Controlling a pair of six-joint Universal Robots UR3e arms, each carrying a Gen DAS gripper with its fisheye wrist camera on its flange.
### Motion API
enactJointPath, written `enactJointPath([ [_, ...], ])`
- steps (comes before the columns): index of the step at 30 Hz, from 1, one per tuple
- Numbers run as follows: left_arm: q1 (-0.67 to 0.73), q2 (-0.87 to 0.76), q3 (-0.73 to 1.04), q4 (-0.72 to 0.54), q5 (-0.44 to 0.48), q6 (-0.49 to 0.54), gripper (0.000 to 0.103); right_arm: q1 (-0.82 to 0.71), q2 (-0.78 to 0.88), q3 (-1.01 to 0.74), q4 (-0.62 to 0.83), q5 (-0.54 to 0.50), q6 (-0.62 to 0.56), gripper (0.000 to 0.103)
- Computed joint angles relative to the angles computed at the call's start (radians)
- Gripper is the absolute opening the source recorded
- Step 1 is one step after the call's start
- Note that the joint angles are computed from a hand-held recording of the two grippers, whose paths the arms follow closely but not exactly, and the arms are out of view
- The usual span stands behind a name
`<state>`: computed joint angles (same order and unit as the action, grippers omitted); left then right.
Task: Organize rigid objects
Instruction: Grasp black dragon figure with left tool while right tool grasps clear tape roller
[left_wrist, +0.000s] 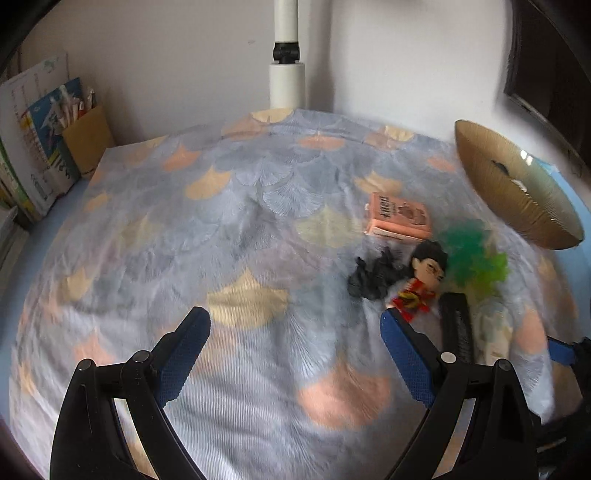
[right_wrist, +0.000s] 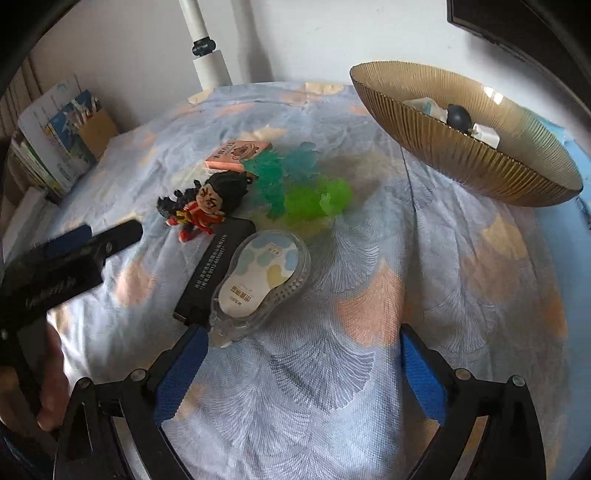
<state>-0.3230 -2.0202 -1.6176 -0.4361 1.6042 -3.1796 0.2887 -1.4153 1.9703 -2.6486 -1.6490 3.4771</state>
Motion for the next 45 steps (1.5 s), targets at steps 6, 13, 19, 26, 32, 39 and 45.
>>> enactJointPath([
  [6, -0.016, -0.081, 0.11, -0.059, 0.003, 0.046, 0.093, 0.012, 0.014, -0.003, -0.004, -0.061, -0.012, 0.102],
  [13, -0.043, -0.165, 0.243, -0.111, -0.047, 0.136, 0.086, -0.084, -0.079, 0.067, 0.031, -0.142, -0.022, 0.102],
  [19, -0.022, -0.202, 0.289, -0.131, -0.122, 0.154, 0.068, -0.138, -0.129, 0.043, 0.056, 0.062, -0.246, 0.101],
  [26, -0.027, -0.182, 0.235, -0.066, -0.134, 0.165, 0.049, -0.066, -0.025, -0.006, -0.032, -0.009, -0.389, 0.083],
  [32, -0.033, -0.181, 0.231, -0.055, -0.14, 0.177, 0.036, -0.092, 0.066, -0.081, -0.034, 0.078, -0.406, 0.058],
  [39, -0.033, -0.18, 0.234, -0.061, -0.138, 0.174, 0.036, -0.096, 0.083, -0.106, -0.017, 0.103, -0.389, 0.058],
  [45, -0.039, -0.189, 0.256, -0.079, -0.132, 0.148, 0.036, -0.086, 0.089, -0.112, -0.028, 0.092, -0.364, 0.05],
])
